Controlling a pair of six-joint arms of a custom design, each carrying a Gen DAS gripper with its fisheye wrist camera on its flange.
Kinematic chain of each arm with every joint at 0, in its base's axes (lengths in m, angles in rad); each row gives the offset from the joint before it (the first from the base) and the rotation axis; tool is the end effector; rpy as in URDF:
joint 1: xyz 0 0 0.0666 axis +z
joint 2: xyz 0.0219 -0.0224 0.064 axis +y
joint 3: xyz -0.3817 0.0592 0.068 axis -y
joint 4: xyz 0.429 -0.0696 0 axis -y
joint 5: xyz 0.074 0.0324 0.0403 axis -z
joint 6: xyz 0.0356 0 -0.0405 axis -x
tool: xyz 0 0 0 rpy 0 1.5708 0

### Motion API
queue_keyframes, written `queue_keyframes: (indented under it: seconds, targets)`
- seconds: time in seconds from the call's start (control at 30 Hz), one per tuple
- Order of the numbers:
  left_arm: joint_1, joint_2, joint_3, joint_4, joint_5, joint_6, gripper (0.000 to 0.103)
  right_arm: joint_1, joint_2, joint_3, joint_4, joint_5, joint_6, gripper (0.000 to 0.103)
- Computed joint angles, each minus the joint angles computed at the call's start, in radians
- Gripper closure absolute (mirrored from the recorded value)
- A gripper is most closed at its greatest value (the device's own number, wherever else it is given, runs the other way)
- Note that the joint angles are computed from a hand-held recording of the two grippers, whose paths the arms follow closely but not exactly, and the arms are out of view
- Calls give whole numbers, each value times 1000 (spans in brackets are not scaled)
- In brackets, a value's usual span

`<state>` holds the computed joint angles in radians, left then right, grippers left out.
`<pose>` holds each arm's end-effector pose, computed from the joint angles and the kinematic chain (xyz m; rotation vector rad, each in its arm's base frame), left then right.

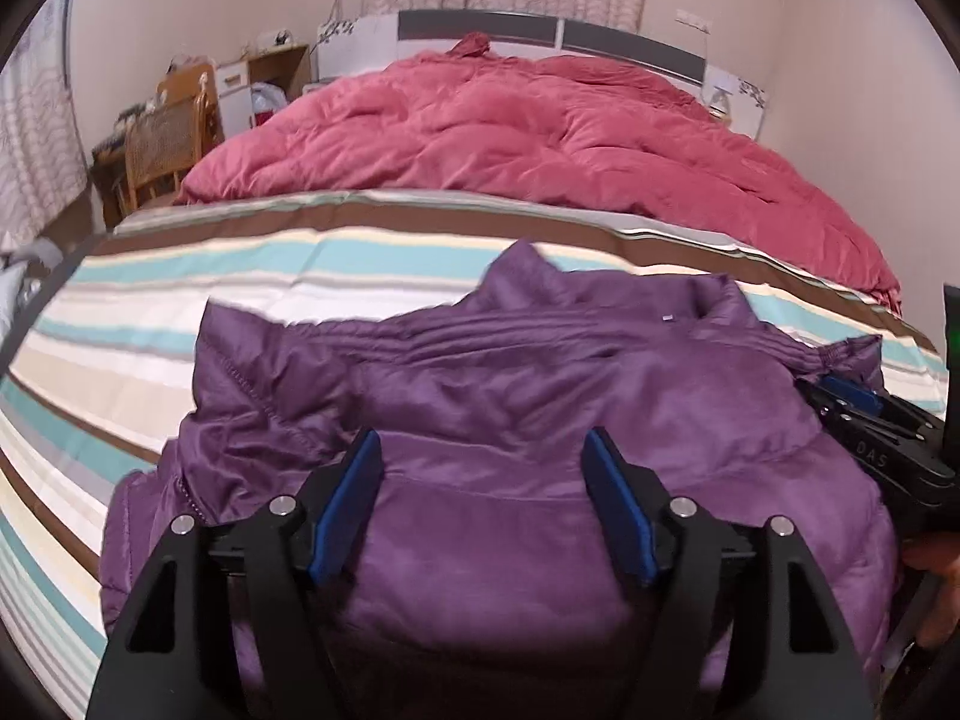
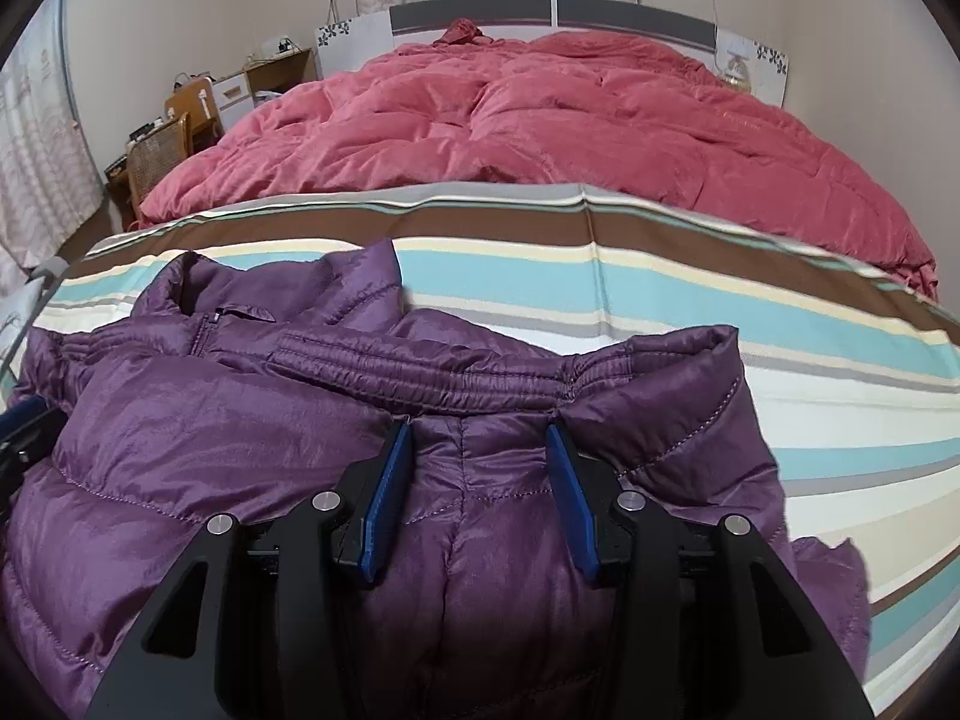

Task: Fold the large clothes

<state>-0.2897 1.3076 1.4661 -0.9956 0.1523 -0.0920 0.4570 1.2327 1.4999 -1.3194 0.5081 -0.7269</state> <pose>0.4630 -0.1441 0.5033 0.5270 2.3550 -0.2746 0.3893 0.1717 0.5351 0.4935 2.3886 -0.1642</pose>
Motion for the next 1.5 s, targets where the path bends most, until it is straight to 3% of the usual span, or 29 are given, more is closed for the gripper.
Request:
queue_keyframes:
  seconds: [0.17,0.33,0.57,0.77,1.03,1.07,1.1,1.2,1.5]
  targets:
    - [-46,17,7,1,-91,-47,28,60,-11,47,-54,33,-2,57]
    - [-28,52,23,-30,-60,-7,20,95,-6,58,-89,30,-16,57]
    - [-7,66,17,-21,-4,13,18,48,3,5,-35,6,-31,57]
    - [0,59,27,-39,-7,9,19,47,2,-8,-26,14,-27,57]
    - [103,56,45,-11,-138,-5,21,52,-2,-14,-20,23,-31,57]
    - [116,71,50,-21,-167,-2,17,53,-2,-14,-20,25,-32,57]
    - [132,83,51,-31,-148,4,10,55,-2,-14,-21,26,-33,57]
    - [169,107,42,-35,-50,42,7,54,-2,-15,-19,25,-33,57]
    - [163,89,32,-47,-72,40,5,55,-2,-14,-22,28,-34,55]
